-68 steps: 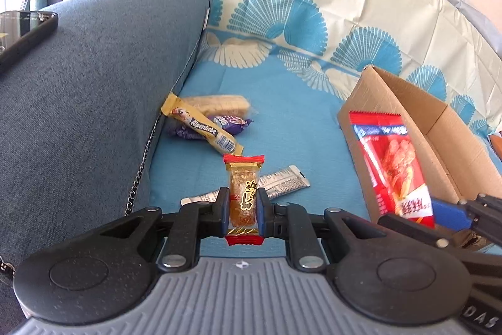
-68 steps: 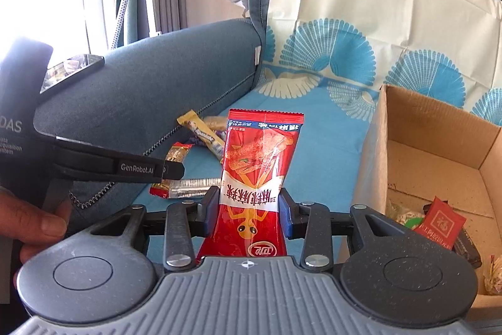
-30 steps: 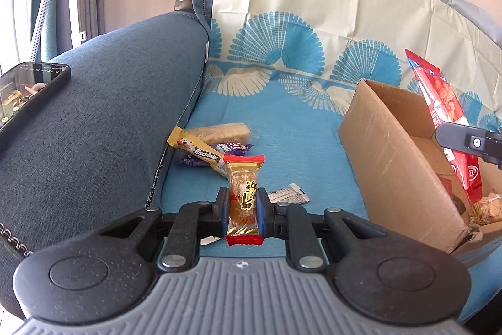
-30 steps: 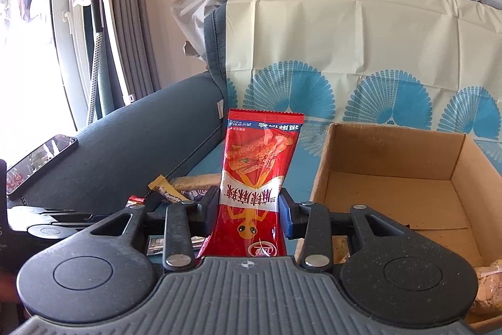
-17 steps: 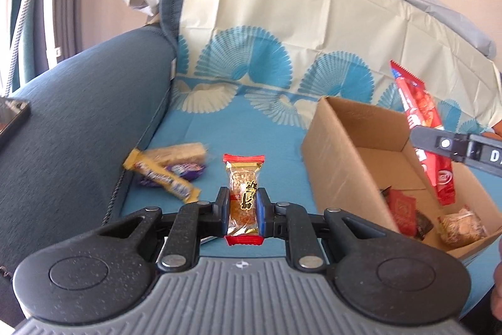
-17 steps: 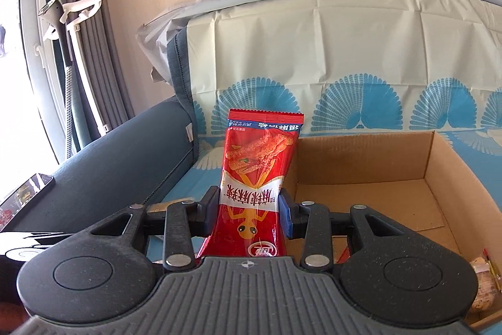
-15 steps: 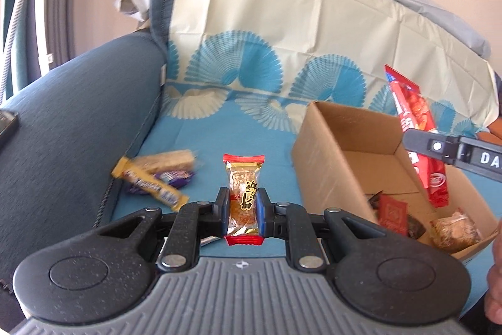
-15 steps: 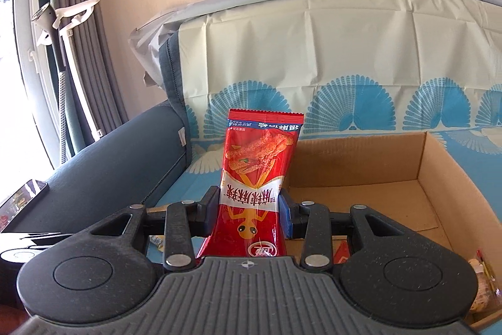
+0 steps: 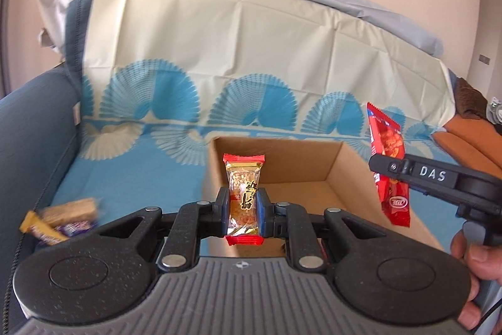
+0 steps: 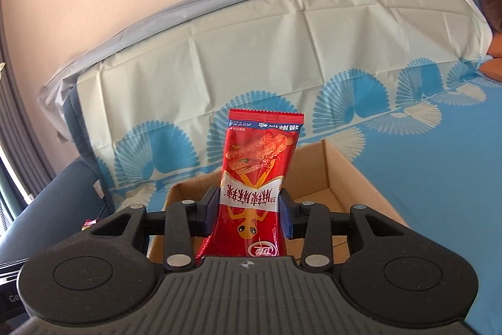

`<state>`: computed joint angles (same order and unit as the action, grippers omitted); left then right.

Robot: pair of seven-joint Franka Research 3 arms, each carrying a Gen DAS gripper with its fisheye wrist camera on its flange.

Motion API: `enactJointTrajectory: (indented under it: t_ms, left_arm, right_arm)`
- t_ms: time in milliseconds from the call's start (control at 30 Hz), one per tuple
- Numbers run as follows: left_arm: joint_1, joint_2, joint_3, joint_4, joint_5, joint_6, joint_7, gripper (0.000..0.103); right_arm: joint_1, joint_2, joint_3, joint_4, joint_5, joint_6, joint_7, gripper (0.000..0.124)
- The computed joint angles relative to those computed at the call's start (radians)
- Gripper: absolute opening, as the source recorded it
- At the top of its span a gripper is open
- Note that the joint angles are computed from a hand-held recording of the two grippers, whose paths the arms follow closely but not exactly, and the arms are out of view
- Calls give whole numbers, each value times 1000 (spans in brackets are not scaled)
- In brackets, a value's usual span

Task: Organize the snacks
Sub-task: 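Open both tools over the box to drop the cake and spicy-strip packet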

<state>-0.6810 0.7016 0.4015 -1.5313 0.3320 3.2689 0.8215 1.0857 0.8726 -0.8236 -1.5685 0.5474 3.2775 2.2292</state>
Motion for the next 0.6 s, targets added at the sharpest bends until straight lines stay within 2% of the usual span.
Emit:
enactJointTrajectory:
  t_ms: [133, 267, 600]
  left_arm:
    - [69, 54, -104, 130, 23, -40, 35, 18]
    - [118, 105, -183, 237, 57, -74, 51, 18]
    - [159, 153, -255, 332, 115, -106, 41, 18]
  right_arm:
    - [40, 35, -82, -22, 22, -23, 60, 40]
    - [54, 52, -114, -33, 4, -31, 105, 40]
    - [57, 51, -121, -41, -17, -24, 127, 40]
